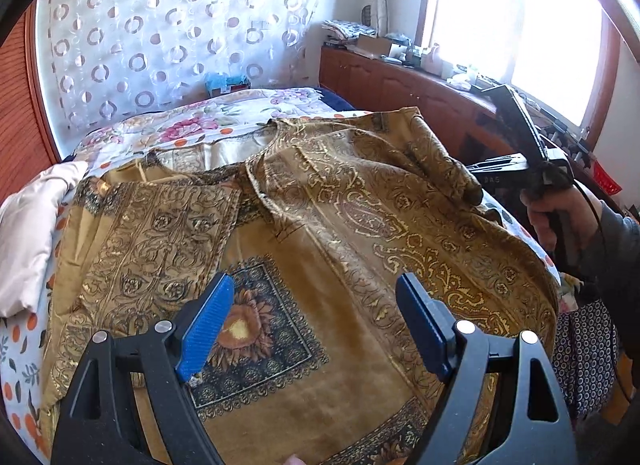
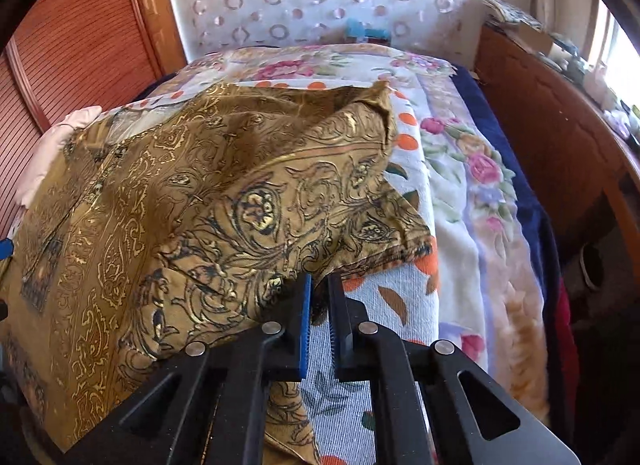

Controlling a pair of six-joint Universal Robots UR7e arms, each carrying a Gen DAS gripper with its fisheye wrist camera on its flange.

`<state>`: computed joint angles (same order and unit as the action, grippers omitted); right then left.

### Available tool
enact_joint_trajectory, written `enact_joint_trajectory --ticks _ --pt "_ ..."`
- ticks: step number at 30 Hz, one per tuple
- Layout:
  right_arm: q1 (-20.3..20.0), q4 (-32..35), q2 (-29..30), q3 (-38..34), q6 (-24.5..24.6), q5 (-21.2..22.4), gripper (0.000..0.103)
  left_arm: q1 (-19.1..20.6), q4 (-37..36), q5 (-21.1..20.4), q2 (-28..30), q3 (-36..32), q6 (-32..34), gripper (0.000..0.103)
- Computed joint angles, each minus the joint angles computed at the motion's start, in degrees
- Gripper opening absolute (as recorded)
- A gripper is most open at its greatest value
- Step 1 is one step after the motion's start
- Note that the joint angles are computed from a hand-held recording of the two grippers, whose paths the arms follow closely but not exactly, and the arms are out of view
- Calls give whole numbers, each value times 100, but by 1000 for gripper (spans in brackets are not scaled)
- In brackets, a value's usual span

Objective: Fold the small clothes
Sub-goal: 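Lift the sleeve with the right gripper, lay it across the garment body, release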

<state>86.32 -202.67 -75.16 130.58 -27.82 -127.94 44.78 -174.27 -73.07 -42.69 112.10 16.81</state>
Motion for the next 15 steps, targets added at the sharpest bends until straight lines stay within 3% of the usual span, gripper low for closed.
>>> enact_joint_trajectory --ticks 4,8,15 --pt "106 -302 -211 167 -94 488 6 59 -43 38 -28 41 -23 84" --pt "568 -550 -202 184 -335 756 6 138 -49 67 -55 39 -86 84" --pt "1239 -260 392 -290 -513 882 6 223 -94 80 -125 79 -154 84"
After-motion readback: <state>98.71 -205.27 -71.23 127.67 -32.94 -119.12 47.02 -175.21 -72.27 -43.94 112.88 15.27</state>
